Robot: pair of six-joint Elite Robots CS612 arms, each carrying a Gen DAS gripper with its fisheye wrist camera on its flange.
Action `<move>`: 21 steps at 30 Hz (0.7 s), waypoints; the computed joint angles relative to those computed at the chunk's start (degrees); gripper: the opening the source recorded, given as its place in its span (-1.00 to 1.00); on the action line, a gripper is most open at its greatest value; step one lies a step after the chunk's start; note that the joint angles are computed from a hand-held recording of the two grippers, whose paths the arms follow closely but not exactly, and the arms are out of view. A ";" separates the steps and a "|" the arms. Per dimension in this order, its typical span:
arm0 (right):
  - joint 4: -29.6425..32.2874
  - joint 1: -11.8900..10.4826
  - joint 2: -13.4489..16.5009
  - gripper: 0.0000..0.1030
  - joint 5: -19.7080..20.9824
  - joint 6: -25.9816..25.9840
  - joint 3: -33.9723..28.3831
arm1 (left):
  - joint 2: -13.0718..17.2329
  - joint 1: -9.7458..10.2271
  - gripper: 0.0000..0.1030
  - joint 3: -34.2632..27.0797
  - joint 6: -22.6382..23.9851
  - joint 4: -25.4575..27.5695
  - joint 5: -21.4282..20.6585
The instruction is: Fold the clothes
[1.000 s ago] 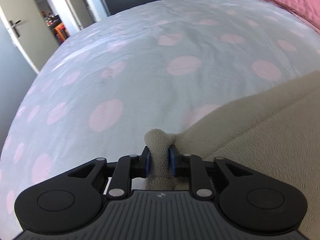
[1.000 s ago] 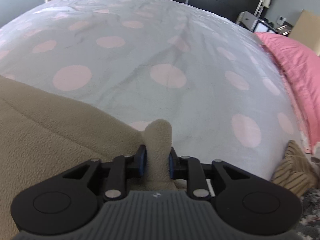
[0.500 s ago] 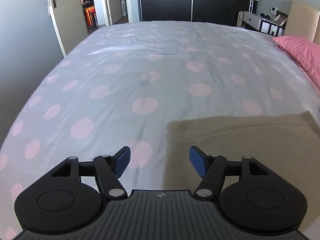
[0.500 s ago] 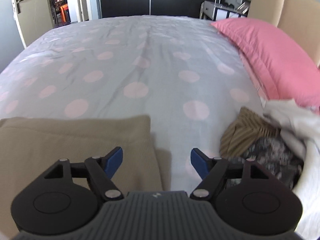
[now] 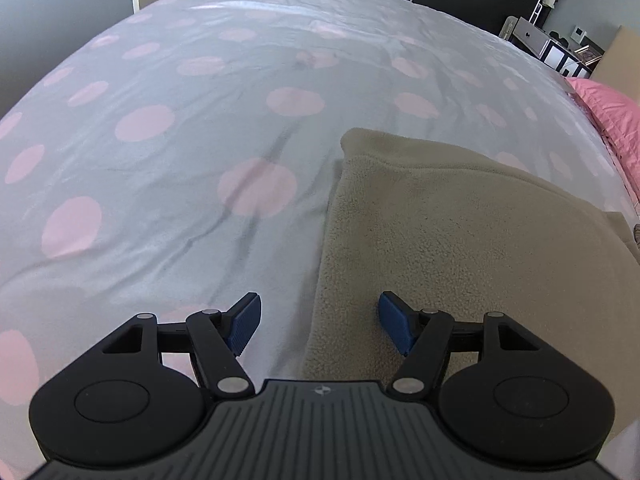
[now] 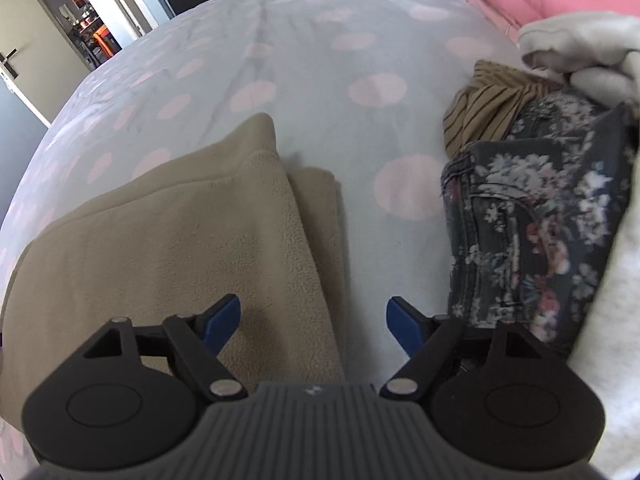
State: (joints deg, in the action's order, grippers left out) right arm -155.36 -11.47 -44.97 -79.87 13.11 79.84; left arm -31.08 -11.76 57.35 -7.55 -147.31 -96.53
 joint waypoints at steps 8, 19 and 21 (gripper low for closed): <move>3.84 -1.41 4.35 0.59 7.39 -0.63 -4.52 | 5.21 1.23 0.44 -7.96 -1.50 7.66 -6.73; 1.27 -1.44 6.69 -0.04 11.97 -1.37 -6.39 | 5.53 0.74 -0.23 -8.08 -2.34 7.00 -8.60; 0.46 -1.03 6.41 -0.27 11.13 -1.75 -6.03 | 4.94 0.43 -0.32 -7.02 -3.28 5.63 -8.47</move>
State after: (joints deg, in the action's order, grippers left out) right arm -154.90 -12.50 -38.56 -68.74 11.36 73.82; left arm -26.14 -11.33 50.33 -10.83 -141.68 -105.01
